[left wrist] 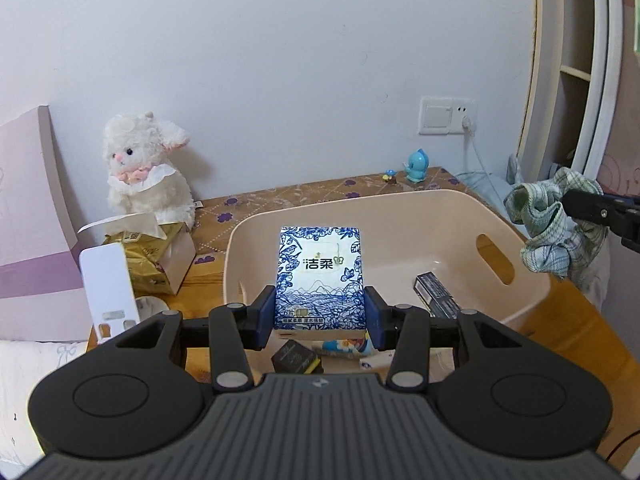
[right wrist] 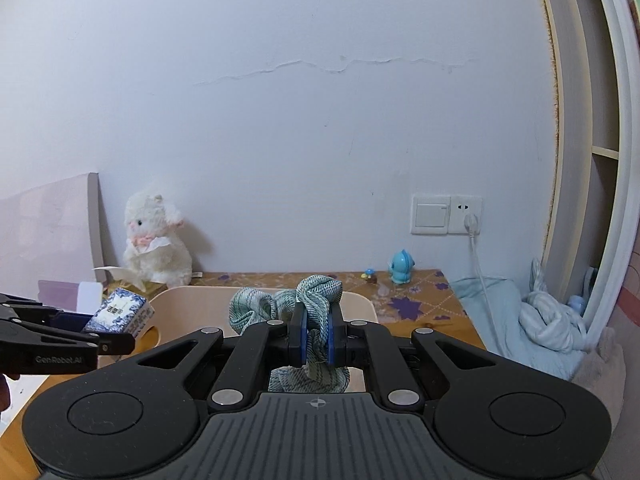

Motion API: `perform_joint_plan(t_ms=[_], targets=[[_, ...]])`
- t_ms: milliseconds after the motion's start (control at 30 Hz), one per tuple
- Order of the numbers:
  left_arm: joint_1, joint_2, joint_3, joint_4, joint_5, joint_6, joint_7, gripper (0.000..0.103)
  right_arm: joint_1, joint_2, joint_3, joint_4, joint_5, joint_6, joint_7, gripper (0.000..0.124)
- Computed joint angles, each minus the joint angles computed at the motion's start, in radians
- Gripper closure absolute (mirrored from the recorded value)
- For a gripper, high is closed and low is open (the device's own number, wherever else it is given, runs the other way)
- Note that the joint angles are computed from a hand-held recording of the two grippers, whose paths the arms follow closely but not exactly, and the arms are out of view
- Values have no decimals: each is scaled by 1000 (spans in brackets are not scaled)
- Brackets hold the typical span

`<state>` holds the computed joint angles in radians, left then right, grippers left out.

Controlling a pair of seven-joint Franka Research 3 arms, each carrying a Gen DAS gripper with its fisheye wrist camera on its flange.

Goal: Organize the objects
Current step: 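Carry tissue pack and scrunchie over the bin and open both tools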

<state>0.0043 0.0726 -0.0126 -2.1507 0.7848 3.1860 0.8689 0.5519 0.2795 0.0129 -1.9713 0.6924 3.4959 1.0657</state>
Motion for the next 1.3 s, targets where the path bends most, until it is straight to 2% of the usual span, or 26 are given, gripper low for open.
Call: perform_joint_plan(t_ms=[67,200,300,400,600,733,833,900,967,1000,1033,1167,1300], targets=[[19,32,-34,29,-79,-20,79,55,26,33,-30,39,22,-15,-21,114],[8,102,-50,98,-168,-77,163,55,111,100,-136,122,72,-80,-52,114],[3,151,-64,148,-232,-130,228,55,236,153,-295,173,85,-165,-24,114],[-12,187,-63,185,-266,-177,265,55,314,198,-408,205,49,-250,41,114],[-29,240,-67,239,-322,-272,328,55,369,252,-504,242,-71,-387,155,114],[-46,254,-51,252,-323,-293,314,55,380,264,-524,243,-143,-431,214,114],[-65,247,-26,245,-286,-284,278,55,380,258,-523,231,-188,-439,249,110],[-64,236,-23,232,-274,-264,264,55,364,238,-497,212,-208,-416,251,93],[-62,219,-23,217,-268,-255,253,50,354,214,-478,184,-228,-376,258,85],[-63,207,-20,207,-263,-248,239,36,368,205,-490,169,-244,-357,274,80],[-68,195,-11,194,-250,-234,215,27,380,195,-501,155,-259,-340,289,77],[-72,145,1,150,-205,-205,150,26,444,151,-559,89,-313,-269,344,60],[-83,89,23,104,-93,-186,48,22,570,117,-677,13,-343,-210,387,40]])
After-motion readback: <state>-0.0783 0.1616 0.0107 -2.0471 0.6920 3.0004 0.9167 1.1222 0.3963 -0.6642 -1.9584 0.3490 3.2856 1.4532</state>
